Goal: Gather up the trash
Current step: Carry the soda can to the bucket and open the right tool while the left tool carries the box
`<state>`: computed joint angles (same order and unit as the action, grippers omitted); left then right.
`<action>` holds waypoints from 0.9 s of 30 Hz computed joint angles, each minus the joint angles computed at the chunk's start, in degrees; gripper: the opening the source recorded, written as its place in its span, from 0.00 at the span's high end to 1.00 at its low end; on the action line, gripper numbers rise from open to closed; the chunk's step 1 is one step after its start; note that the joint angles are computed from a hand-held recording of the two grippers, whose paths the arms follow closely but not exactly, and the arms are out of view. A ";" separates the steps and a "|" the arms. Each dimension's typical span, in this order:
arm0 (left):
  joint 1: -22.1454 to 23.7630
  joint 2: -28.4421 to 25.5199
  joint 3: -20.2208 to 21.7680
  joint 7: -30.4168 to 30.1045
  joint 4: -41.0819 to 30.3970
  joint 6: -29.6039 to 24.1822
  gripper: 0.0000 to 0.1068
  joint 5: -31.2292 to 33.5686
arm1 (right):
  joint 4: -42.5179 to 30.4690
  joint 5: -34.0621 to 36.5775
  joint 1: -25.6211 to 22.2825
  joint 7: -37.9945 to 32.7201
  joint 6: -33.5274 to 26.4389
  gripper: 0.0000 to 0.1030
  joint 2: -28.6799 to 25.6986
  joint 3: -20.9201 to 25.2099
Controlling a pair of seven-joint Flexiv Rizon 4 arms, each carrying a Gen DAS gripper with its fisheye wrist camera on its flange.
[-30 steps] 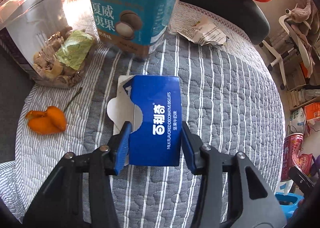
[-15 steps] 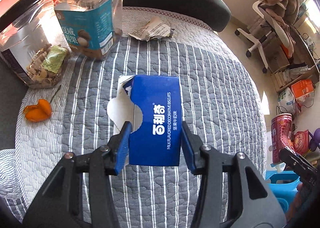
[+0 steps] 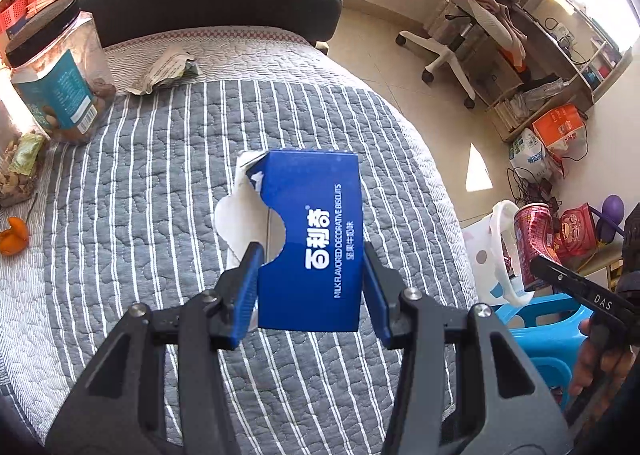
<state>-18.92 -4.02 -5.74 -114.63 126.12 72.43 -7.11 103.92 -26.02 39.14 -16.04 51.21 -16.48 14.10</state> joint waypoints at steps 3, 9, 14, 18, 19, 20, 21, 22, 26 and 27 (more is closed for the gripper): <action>-1.20 -1.83 -1.53 0.59 -1.62 0.85 0.53 -0.79 | 4.31 0.75 -1.80 1.74 -0.04 0.42 3.40 -0.25; -4.24 -5.92 -2.24 -0.01 -6.27 0.86 0.53 2.26 | 11.98 2.08 -6.43 5.86 0.57 0.42 9.19 -0.04; -5.27 -8.74 -2.68 0.80 -8.70 0.44 0.53 1.72 | 15.31 3.37 -9.44 6.92 0.75 0.42 11.29 0.25; -6.06 -10.28 -2.77 0.87 -9.99 1.13 0.53 0.39 | 16.36 4.36 -10.71 6.99 2.47 0.42 10.94 0.31; -6.38 -10.67 -2.82 0.80 -10.50 1.27 0.53 0.39 | 16.49 4.45 -10.88 7.24 2.70 0.42 10.87 0.27; -6.67 -11.10 -2.94 0.89 -11.09 1.32 0.53 0.36 | 16.65 4.76 -11.04 7.34 2.86 0.40 10.90 0.29; -7.05 -11.54 -2.96 0.95 -11.82 1.16 0.53 0.55 | 16.82 5.23 -11.23 7.29 3.15 0.39 11.03 0.34; -7.50 -12.00 -2.91 1.12 -12.79 0.66 0.53 1.01 | 17.27 5.42 -11.43 7.51 3.66 0.36 11.44 0.37; -9.31 -14.70 -2.90 2.60 -18.08 -1.55 0.53 3.22 | 18.37 6.48 -11.95 7.73 2.57 0.35 13.69 0.92; -9.83 -15.49 -2.85 3.06 -19.50 -1.94 0.53 3.84 | 18.59 6.58 -12.04 7.57 2.04 0.35 14.25 1.08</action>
<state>-28.75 -19.51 -8.58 -111.58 106.62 70.49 -3.27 122.51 -19.44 27.10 -8.46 53.26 -2.23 15.18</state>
